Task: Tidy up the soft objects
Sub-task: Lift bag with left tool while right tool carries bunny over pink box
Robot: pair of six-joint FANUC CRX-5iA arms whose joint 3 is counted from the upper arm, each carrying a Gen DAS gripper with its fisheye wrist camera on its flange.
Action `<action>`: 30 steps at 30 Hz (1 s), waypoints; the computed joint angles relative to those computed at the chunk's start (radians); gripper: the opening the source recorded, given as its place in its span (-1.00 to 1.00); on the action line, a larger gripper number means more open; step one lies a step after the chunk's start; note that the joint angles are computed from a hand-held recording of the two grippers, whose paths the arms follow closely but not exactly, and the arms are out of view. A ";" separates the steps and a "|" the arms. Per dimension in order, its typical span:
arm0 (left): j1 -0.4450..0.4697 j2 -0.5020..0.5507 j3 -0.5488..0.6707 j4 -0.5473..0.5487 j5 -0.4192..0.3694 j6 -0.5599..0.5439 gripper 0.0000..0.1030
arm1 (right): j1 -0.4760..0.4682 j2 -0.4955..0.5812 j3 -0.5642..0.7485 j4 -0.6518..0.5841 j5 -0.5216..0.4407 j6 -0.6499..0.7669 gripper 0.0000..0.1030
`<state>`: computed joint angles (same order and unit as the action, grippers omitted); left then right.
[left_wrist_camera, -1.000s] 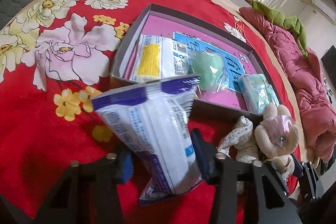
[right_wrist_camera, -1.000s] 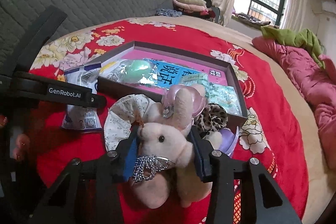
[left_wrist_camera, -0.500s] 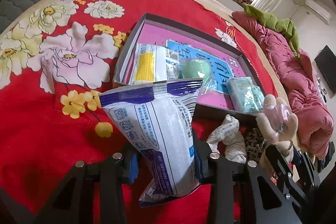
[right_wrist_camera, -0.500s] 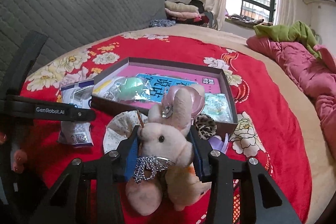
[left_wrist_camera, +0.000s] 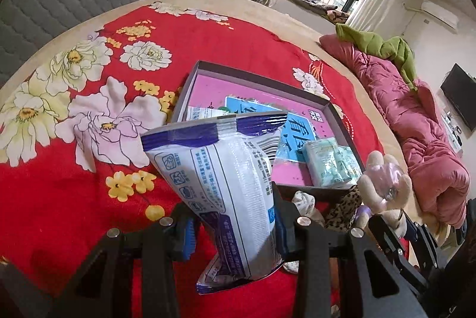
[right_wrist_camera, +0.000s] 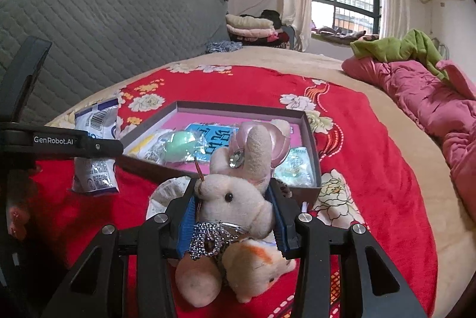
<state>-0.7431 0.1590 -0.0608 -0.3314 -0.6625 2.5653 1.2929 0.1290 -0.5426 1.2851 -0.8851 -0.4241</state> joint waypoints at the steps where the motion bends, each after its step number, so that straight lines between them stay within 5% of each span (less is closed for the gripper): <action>1: -0.002 0.001 0.005 -0.002 -0.005 -0.003 -0.21 | 0.000 -0.002 -0.001 0.002 -0.004 -0.005 -0.13; 14: 0.001 0.044 0.101 -0.053 -0.054 -0.051 -0.21 | -0.016 -0.042 -0.031 0.048 -0.057 -0.066 -0.13; 30: 0.078 0.113 0.133 0.059 0.023 -0.197 -0.21 | -0.065 -0.014 0.040 -0.001 -0.069 0.031 -0.13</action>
<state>-0.6655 0.2724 0.0721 -0.2726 -0.6392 2.3683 1.2280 0.1154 -0.5030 1.2836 -0.9540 -0.3933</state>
